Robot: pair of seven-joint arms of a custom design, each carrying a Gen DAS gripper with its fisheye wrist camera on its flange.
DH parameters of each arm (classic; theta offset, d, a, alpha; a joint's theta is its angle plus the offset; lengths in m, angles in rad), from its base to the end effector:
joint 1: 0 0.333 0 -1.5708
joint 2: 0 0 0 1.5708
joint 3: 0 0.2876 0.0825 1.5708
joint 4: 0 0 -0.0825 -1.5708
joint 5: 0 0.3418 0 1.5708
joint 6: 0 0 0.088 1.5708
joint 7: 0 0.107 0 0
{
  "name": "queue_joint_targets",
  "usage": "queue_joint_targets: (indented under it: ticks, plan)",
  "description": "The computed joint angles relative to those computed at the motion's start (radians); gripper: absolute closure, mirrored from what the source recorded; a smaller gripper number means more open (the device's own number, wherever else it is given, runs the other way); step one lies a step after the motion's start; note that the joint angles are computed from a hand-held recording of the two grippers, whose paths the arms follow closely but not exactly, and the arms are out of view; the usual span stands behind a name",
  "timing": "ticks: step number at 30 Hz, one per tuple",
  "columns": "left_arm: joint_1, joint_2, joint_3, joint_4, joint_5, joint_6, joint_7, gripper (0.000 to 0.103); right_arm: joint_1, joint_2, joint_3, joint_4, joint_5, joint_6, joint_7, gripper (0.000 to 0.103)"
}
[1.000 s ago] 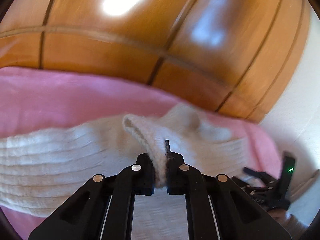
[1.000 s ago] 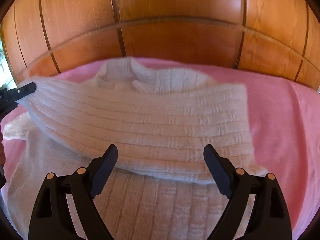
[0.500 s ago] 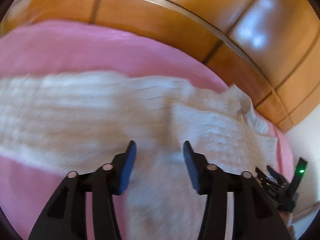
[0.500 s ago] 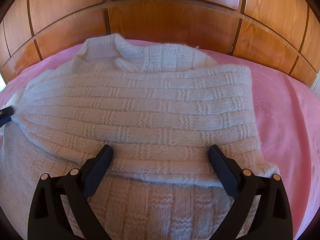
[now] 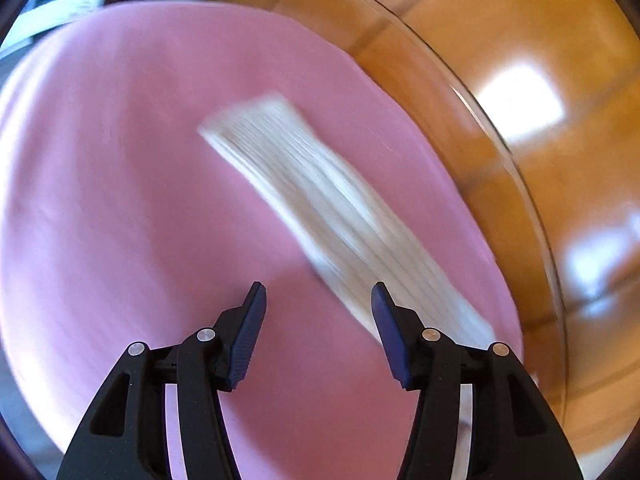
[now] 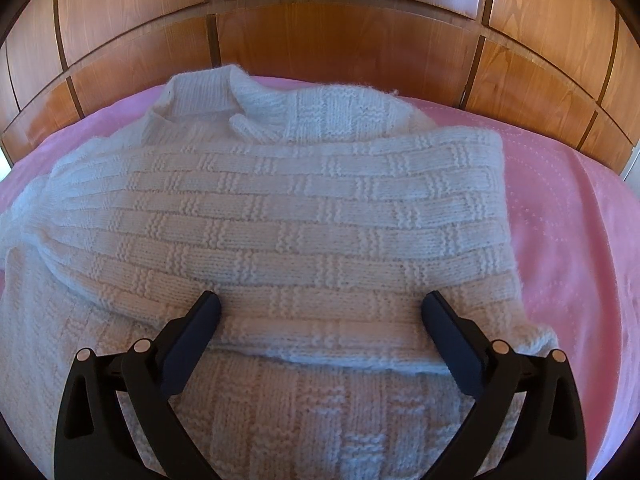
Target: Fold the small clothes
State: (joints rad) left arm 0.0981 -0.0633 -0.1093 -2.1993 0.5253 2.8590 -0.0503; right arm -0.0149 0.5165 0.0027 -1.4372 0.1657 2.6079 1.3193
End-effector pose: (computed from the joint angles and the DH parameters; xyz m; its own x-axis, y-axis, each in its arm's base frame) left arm 0.5295 -0.0343 0.4832 0.6884 -0.4490 0.5696 -0.2439 -0.8829 -0.4012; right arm 0.6964 -0.0124 0.4595 0.1242 -0.9923 -0.0008 -0.7809 -0.0973 -0.6170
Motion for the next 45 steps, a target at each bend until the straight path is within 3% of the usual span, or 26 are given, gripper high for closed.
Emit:
queue_joint_targets:
  ticks: [3, 7, 10, 11, 12, 14, 15, 21, 24, 26, 29, 31, 33, 34, 35, 36, 37, 42, 45]
  plan:
    - [0.028, -0.004, 0.032, -0.041, -0.065, 0.071, 0.017, 0.050, 0.013, -0.009, -0.011, -0.019, -0.021, 0.019, 0.014, 0.002]
    - [0.040, 0.053, 0.051, 0.004, -0.187, 0.078, 0.113, 0.053, 0.021, -0.015, -0.016, -0.032, -0.038, 0.029, 0.028, 0.002]
    - [0.037, 0.100, 0.064, 0.072, -0.201, 0.049, 0.143, 0.057, 0.018, -0.010, -0.014, -0.023, -0.042, 0.025, 0.029, 0.002]
    - [0.032, 0.119, 0.067, 0.099, -0.202, 0.035, 0.163, 0.071, 0.023, -0.017, -0.016, -0.037, -0.046, 0.031, 0.035, 0.002]
    - [0.027, 0.131, 0.071, 0.126, -0.207, 0.001, 0.194, 0.093, 0.024, -0.019, -0.016, -0.040, -0.048, 0.034, 0.038, 0.002]
    - [0.021, 0.149, 0.069, 0.159, -0.252, -0.028, 0.274, 0.097, 0.025, -0.020, -0.017, -0.041, -0.052, 0.035, 0.041, 0.002]
    - [0.004, 0.152, 0.072, 0.182, -0.215, -0.041, 0.273, 0.097, 0.026, -0.021, -0.017, -0.044, -0.054, 0.037, 0.043, 0.002]
    - [-0.080, 0.165, 0.041, 0.269, -0.134, 0.033, 0.369, 0.097, 0.027, -0.029, -0.016, -0.057, -0.059, 0.044, 0.047, 0.002]
    - [-0.152, 0.226, 0.022, 0.379, -0.095, 0.041, 0.420, 0.097, 0.025, -0.029, -0.015, -0.058, -0.059, 0.046, 0.045, 0.002]
    - [-0.190, 0.294, -0.010, 0.470, -0.139, 0.045, 0.505, 0.097, 0.025, -0.030, -0.015, -0.060, -0.059, 0.047, 0.044, 0.002]
    - [-0.247, 0.411, -0.052, 0.623, -0.200, 0.002, 0.635, 0.097, 0.021, -0.033, -0.011, -0.062, -0.052, 0.047, 0.040, 0.002]
    - [-0.275, 0.513, -0.098, 0.751, -0.263, -0.069, 0.737, 0.097, 0.015, -0.030, -0.006, -0.057, -0.043, 0.043, 0.033, 0.002]
    - [-0.308, 0.582, -0.108, 0.844, -0.302, -0.129, 0.794, 0.095, 0.010, -0.028, -0.002, -0.051, -0.032, 0.038, 0.026, 0.002]
    - [-0.344, 0.625, -0.092, 0.912, -0.307, -0.180, 0.824, 0.090, 0.005, -0.028, 0.001, -0.050, -0.025, 0.036, 0.020, 0.002]
    - [-0.362, 0.646, -0.091, 0.945, -0.295, -0.213, 0.840, 0.077, 0.002, -0.027, 0.004, -0.048, -0.018, 0.035, 0.015, 0.002]
    - [-0.374, 0.651, -0.080, 0.943, -0.306, -0.198, 0.862, 0.060, 0.000, -0.025, 0.005, -0.045, -0.012, 0.033, 0.011, 0.002]
    - [-0.391, 0.633, -0.066, 0.906, -0.307, -0.171, 0.859, 0.053, -0.003, -0.024, 0.008, -0.043, -0.005, 0.031, 0.006, 0.002]
    - [-0.452, 0.513, 0.010, 0.700, -0.259, -0.093, 0.815, 0.052, -0.007, -0.015, 0.007, -0.027, 0.007, 0.022, -0.005, 0.002]
    - [-0.463, 0.455, 0.023, 0.597, -0.229, -0.055, 0.757, 0.052, -0.013, -0.009, 0.008, 0.002, 0.016, -0.008, -0.010, 0.006]
